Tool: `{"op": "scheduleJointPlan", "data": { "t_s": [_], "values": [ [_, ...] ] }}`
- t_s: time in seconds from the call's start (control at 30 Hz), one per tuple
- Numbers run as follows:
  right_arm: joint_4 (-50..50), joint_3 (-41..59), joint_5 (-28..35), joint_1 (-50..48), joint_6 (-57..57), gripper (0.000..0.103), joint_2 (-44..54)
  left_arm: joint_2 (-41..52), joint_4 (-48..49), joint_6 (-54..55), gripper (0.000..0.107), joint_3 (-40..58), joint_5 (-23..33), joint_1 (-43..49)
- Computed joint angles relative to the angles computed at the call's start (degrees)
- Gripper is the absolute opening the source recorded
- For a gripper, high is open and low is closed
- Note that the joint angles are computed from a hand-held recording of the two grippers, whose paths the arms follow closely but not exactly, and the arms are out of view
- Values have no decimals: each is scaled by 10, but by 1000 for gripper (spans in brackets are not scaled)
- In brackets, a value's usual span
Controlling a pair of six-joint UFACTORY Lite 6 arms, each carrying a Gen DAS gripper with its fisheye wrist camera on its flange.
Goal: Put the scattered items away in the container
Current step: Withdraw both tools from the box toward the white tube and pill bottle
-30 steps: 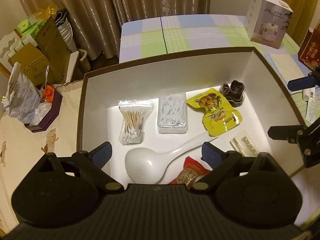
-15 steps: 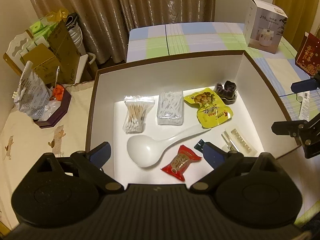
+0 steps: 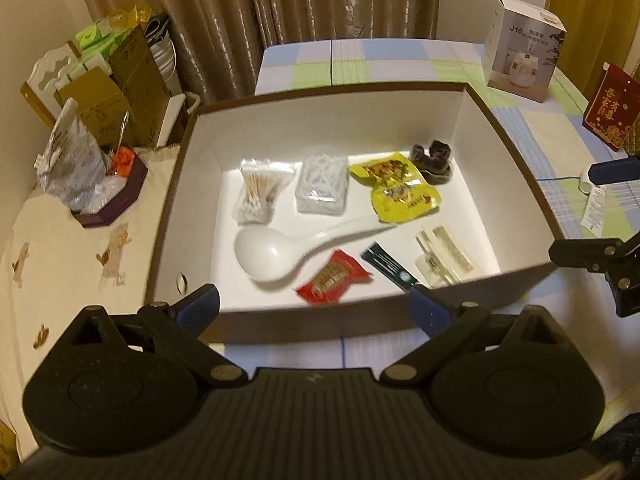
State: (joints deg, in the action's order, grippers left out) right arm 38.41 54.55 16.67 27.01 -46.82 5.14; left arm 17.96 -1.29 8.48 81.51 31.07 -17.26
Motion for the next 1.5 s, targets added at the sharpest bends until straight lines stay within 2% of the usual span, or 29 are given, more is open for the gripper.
{"op": "scheduleJointPlan", "data": {
  "t_s": [0.47,0.93,1.23,1.5],
  "values": [
    [85,-121,29,-31,-118,103,-118,-126,81,-142,99,-142,-7,-52],
    [98,-223,108,-127,-202,103,-242,-216,187,-329,99,-218,24,-152],
    [90,-276,170,-257,-285,103,-298,-224,231,-437,99,-220,47,-243],
    [85,-277,238,-433,-375,103,-287,-161,223,-477,99,-171,46,-319]
  ]
}}
